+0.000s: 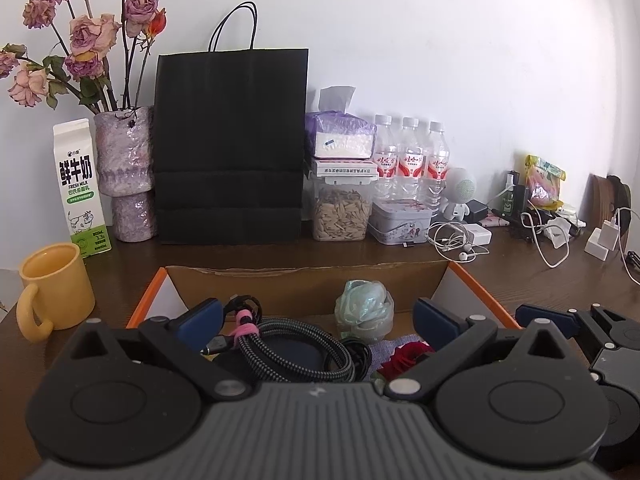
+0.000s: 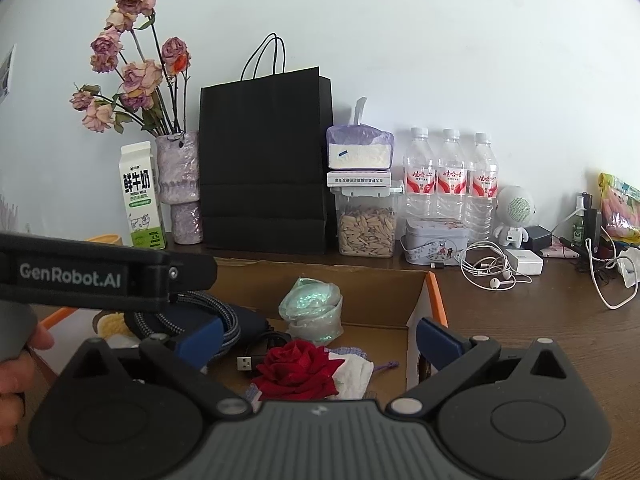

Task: Organize objects
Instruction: 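Withdraw both tools from the box toward the remaining table items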

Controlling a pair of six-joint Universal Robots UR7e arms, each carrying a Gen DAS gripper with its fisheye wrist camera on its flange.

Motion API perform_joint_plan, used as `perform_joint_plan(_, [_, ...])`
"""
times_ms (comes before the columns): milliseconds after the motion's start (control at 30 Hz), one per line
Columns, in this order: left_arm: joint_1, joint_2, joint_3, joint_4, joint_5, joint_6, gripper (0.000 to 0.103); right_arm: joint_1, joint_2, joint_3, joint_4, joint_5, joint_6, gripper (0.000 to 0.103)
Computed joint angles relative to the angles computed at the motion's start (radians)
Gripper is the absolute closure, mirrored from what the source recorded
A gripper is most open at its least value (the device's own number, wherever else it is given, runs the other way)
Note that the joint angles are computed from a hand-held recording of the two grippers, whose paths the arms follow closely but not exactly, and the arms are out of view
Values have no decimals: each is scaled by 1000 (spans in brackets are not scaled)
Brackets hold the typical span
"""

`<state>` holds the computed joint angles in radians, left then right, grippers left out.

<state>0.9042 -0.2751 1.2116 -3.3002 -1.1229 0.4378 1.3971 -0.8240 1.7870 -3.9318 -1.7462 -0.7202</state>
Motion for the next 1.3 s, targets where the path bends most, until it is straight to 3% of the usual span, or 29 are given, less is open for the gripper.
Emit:
perform_joint_plan(833, [-26,-183,331,-133,52,-38,0,17,-75,253,-149,-19,-44,0])
perform_joint_plan(1300, [0,-261,465,-59,119,-84,0,-1,-81,362,-134,-61,-62,0])
